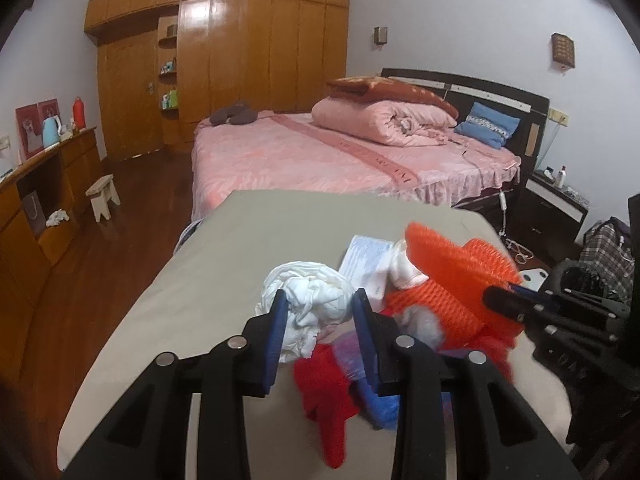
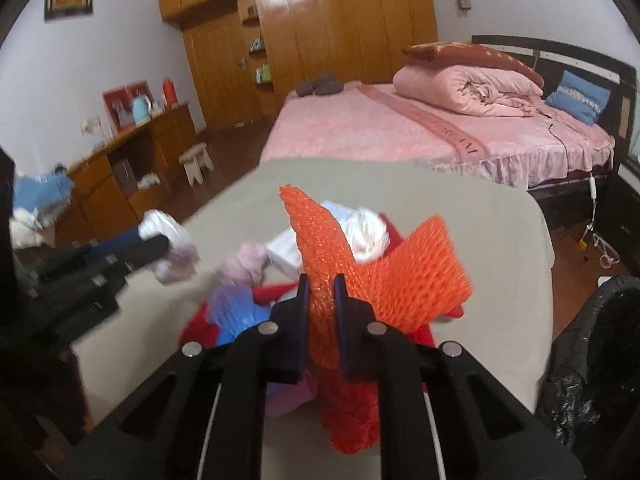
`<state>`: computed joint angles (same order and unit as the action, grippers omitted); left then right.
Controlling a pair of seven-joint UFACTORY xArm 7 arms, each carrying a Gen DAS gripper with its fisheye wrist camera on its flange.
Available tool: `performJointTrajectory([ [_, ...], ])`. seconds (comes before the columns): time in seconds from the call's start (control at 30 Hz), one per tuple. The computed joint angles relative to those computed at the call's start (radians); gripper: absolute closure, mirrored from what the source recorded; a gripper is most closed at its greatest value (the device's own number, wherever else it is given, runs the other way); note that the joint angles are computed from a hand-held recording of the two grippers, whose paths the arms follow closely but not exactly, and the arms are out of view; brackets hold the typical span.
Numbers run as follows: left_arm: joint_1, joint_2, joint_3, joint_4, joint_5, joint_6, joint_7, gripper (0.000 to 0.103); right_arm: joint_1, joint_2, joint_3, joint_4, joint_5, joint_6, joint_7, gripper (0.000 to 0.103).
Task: Collect trash
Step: 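Carry the orange mesh net over the black bin and open the right tool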
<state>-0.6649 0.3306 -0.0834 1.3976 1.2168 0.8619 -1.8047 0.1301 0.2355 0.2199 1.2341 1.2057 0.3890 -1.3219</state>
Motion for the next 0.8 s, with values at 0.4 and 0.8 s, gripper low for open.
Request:
performJointTrajectory([
  [0.4,-0.078,0.155,0.036,0.278,0.009,-0.04,0.112,0.069,-0.048,-0.135,-0.097,-0.059,0.106,0.061,-0.048,0.092],
  [0.8,-0.143,0.559,0.071,0.88,-0.203,-0.156,0.45,0.069,-0.142,-0.152,-0.199,-0.109,0.141,-0.059,-0.075,0.092],
])
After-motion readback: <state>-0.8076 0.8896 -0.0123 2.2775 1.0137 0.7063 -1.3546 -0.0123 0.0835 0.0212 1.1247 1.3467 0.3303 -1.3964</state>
